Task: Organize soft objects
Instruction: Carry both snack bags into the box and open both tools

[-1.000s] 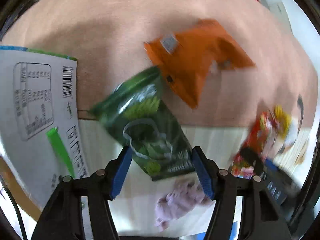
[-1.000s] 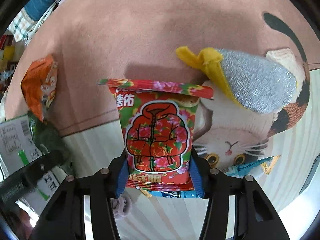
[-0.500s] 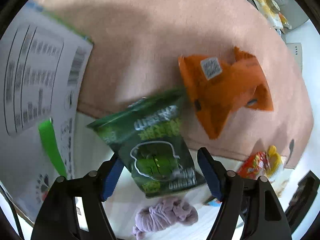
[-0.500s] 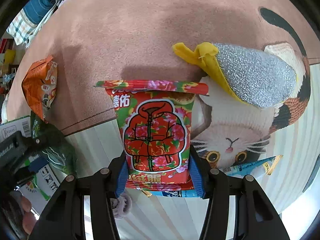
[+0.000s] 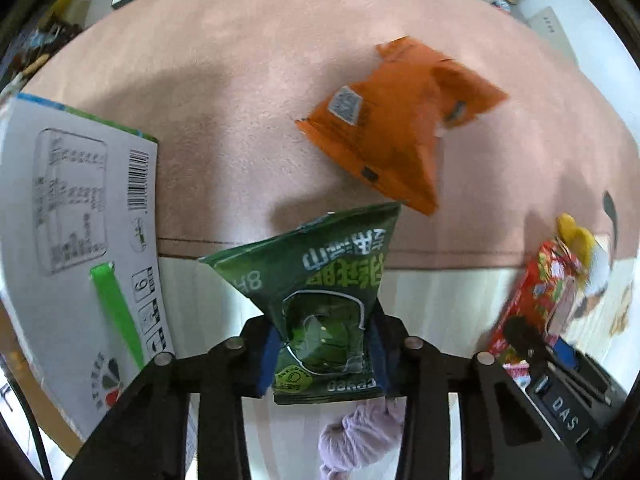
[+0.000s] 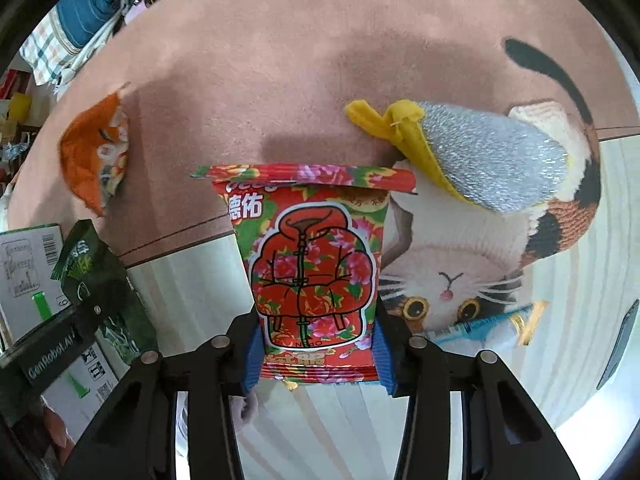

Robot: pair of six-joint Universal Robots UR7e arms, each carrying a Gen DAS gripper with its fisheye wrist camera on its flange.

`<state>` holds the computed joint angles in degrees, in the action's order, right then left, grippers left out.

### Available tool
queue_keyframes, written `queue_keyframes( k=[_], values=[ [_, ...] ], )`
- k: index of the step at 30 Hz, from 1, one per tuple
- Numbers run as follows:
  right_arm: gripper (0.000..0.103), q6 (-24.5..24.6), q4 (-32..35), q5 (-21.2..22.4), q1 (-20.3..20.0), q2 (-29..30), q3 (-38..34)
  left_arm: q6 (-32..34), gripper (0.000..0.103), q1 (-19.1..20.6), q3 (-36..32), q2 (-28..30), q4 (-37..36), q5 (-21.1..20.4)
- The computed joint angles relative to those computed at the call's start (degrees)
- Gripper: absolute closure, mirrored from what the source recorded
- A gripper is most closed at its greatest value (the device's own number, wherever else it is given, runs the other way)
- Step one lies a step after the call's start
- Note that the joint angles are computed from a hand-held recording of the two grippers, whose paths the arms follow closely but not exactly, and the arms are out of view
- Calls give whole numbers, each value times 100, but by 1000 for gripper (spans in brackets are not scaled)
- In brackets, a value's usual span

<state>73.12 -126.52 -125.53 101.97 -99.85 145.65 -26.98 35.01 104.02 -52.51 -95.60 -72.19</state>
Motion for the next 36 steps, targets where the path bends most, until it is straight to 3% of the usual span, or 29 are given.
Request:
queue_keyframes(
  k=[4, 10, 14, 18, 22, 26, 32, 36],
  values=[
    [56, 477, 351, -96, 664, 64, -317, 402, 70, -128, 231, -644, -158, -95],
    [57, 1246, 736, -214, 1850, 526, -998, 781, 70, -172, -121, -1349, 57, -431],
    [57, 1460, 897, -295, 2558, 1320, -1796, 1221, 70, 26, -888, -1480, 452, -289],
    [57, 1209, 327, -242, 2920, 2420, -2566, 1423, 70, 255, -1413, -1678, 1083, 76],
    [57, 710, -286, -47, 2966, 3498, -3280, 1572, 70, 641, -1787, -1740, 1531, 663],
    [57, 449, -472, 164, 2782, 4405, -3889, 1699, 70, 1138, -2147, -1477, 1735, 1232],
    [57, 417, -481, 426, 2417, 5221, -4332, 1869, 70, 1842, -2710, -810, 1946, 1787],
    [57, 426, -369, 526, 2280, 5565, -4566, 1957, 70, 2145, -3076, -362, 2081, 1929]
  ],
)
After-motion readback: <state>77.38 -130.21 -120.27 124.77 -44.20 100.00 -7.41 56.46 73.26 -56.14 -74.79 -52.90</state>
